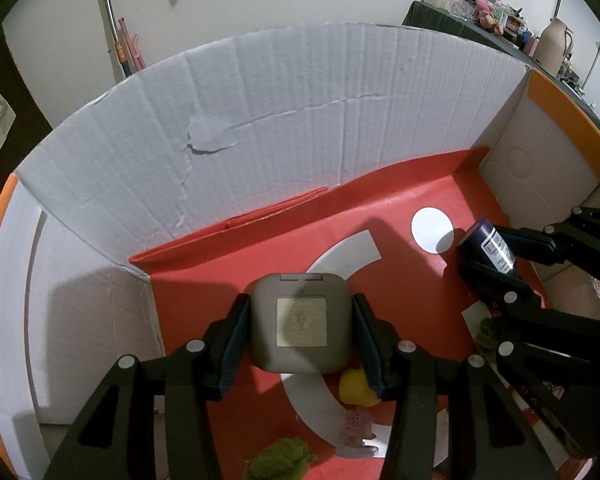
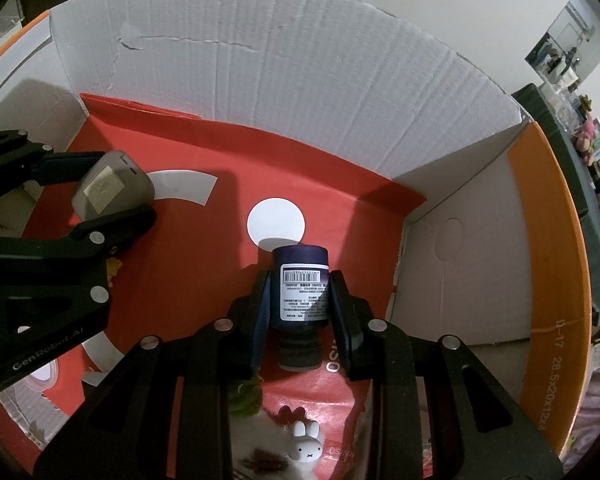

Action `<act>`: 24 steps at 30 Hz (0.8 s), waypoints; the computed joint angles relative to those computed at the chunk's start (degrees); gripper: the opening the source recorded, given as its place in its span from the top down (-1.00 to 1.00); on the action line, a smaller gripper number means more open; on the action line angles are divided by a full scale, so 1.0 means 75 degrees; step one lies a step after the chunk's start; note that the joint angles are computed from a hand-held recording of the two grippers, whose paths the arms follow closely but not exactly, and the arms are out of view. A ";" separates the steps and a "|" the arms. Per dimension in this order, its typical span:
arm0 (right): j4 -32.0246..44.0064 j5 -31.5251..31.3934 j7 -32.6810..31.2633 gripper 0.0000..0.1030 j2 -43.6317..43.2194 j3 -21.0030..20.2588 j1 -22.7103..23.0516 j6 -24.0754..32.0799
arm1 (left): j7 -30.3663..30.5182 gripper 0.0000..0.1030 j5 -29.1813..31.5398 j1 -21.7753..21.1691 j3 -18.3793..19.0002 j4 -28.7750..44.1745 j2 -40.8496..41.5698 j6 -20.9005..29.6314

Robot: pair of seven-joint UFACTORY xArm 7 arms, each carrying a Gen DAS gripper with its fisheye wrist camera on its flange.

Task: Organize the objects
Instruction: 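Lower grey case and blue bottle onto the box floor with both tools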

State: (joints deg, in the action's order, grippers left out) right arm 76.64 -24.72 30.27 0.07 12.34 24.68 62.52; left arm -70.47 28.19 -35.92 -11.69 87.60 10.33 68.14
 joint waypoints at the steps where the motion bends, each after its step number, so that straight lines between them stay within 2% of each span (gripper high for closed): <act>1: -0.0026 0.0008 -0.0026 0.48 -0.0029 -0.0012 -0.0010 -0.0009 | -0.0007 -0.01 0.0001 -0.0005 -0.0002 0.0000 0.0001 0.0002; 18: -0.0443 -0.0054 -0.0017 0.48 -0.0485 0.0112 -0.0131 -0.0040 | -0.0077 -0.02 0.0140 0.0131 -0.0065 -0.0322 -0.0244 -0.0196; 24: -0.0491 -0.0020 -0.0114 0.47 -0.0558 0.0091 -0.0230 -0.0118 | -0.0052 -0.11 0.0303 0.0207 -0.0040 -0.0414 -0.0356 -0.0281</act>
State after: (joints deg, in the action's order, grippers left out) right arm 72.95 -24.87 29.41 -4.11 13.02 22.96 61.63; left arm -70.87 30.47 -34.37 -11.99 84.50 7.66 66.04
